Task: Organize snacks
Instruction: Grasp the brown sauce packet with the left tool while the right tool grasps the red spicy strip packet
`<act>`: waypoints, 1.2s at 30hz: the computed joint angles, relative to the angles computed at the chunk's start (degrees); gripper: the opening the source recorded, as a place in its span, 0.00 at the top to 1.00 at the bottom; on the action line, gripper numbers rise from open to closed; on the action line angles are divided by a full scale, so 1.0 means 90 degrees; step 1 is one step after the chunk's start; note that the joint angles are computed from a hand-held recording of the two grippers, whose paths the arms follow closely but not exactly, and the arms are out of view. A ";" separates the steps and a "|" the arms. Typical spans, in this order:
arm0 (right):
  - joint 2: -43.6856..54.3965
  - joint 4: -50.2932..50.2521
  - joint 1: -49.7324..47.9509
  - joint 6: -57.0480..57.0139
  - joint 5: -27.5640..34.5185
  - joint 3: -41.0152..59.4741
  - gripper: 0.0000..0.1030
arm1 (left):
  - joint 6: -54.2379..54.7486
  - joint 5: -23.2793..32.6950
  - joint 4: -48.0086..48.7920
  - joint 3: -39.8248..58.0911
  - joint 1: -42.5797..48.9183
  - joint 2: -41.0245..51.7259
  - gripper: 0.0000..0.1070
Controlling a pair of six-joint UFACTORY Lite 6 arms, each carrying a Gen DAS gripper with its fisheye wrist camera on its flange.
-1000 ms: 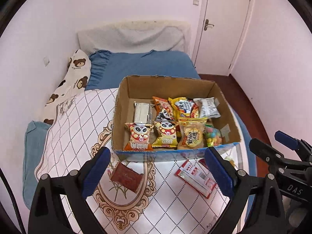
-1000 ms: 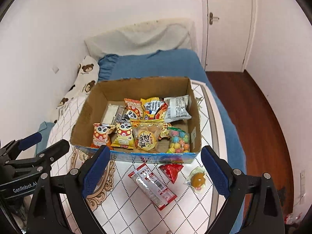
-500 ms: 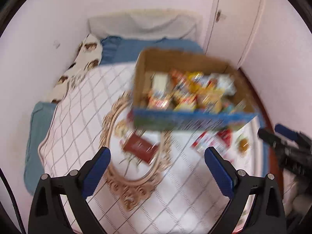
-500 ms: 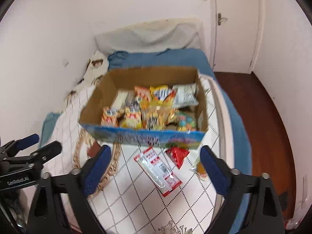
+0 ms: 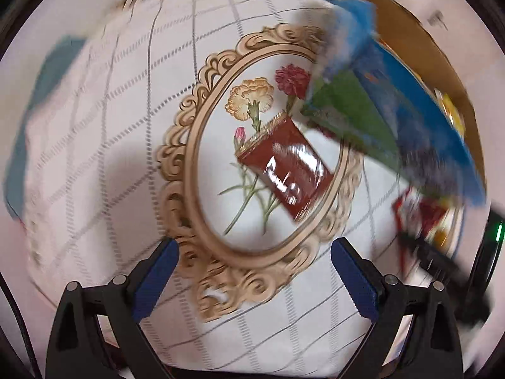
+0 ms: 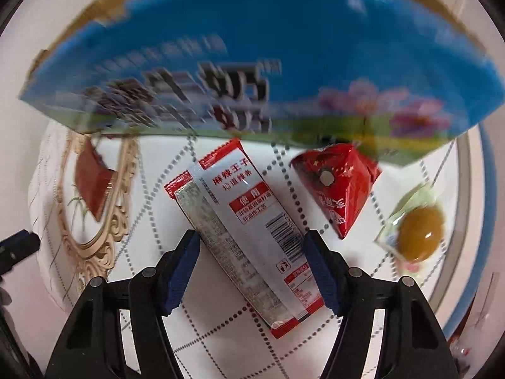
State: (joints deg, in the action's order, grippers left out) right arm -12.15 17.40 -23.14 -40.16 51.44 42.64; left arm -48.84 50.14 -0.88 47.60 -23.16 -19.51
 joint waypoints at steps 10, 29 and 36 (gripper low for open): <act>-0.0547 0.0331 -0.0492 0.0394 0.1175 -0.0013 0.30 | -0.0846 -0.1665 -0.0583 0.0287 0.0688 0.1531 0.08; -0.0056 -0.0424 0.1307 0.1344 -0.0006 0.0026 0.27 | -0.0792 -0.1095 0.0411 -0.0641 -0.0307 0.0967 0.11; -0.0442 -0.0850 0.1437 0.1943 -0.0199 -0.0489 0.42 | -0.0900 -0.0774 0.0714 -0.0290 -0.1187 0.1009 0.48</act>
